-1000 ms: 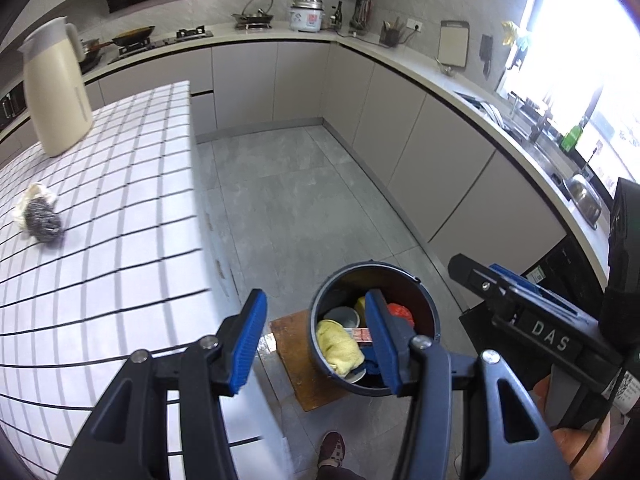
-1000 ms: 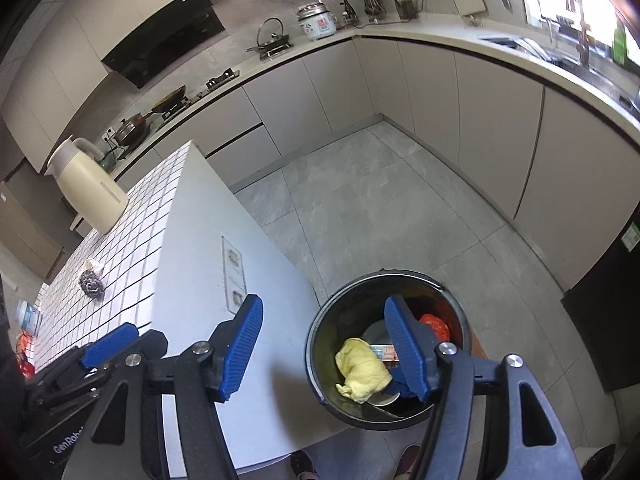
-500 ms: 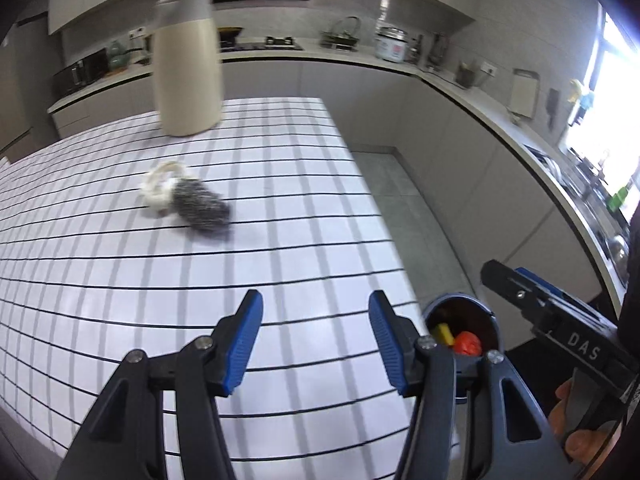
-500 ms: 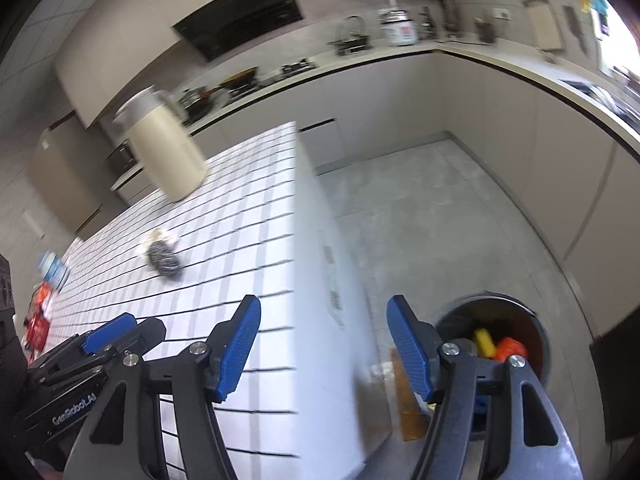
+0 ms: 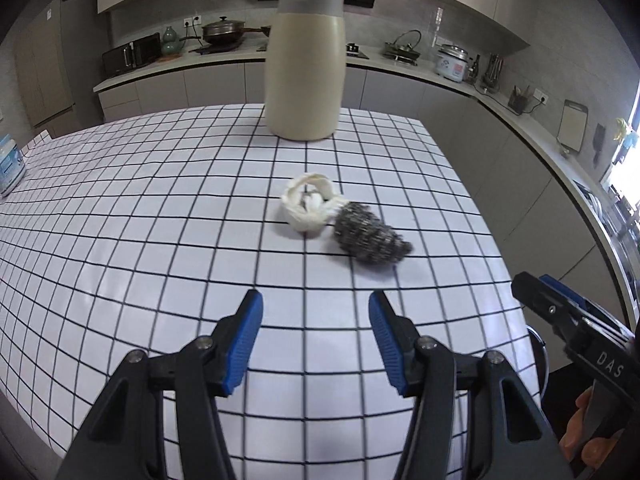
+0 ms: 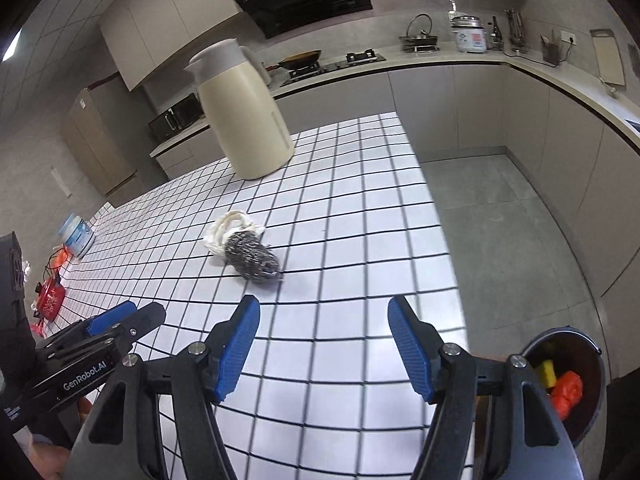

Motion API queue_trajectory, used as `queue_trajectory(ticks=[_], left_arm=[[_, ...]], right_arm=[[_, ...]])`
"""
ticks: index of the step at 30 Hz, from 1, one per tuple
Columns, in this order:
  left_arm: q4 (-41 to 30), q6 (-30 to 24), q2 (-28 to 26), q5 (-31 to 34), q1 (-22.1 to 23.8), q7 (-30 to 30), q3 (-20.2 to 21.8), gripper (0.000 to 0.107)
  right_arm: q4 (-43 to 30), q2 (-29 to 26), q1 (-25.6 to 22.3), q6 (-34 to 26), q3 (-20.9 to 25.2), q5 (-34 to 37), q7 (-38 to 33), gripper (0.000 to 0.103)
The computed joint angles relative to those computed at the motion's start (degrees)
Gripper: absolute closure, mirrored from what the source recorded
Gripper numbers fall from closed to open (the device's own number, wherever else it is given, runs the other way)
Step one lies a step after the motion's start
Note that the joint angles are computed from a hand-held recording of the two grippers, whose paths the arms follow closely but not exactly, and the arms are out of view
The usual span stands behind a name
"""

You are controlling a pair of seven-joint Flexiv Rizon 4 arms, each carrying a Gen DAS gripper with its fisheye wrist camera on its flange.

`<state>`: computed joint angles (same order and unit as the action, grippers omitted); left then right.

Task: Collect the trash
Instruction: 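Move both open tools back to the white bundle and steel wool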

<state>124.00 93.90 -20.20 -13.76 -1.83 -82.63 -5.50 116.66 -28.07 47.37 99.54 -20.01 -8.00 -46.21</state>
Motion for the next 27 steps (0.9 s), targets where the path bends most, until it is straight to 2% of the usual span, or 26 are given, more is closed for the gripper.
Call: queue_trajectory(ticks=[7,13,20,27], left_arm=[[-1.7,-0.7,-2.1,-1.5,7.5,5.5,-6.0,0.05],[-4.0,-1.8,-4.3,-2.9,10.4,9.2,-8.3,0.05],[-6.3,-2.9,-6.2,-4.3,11.0,12.1,-8.7,0.05],[-8.2,-3.9,-7.6,-4.8,9.9,13.3,-7.3,0.05]], right_arm=[[-7.9,-4.8,-0.8,-3.9,2.1,-2.9,2.6,0.031],[-14.3,-8.9,-2.6,-7.0,3.6,-6.9,6.0,0.03],[-21.1,-13.0,-7.5,-11.0,8.3,-10.8,8.4,0.03],[-27.4,-16.8,-11.7,-15.2,13.0,-13.8,8.6,0.03]])
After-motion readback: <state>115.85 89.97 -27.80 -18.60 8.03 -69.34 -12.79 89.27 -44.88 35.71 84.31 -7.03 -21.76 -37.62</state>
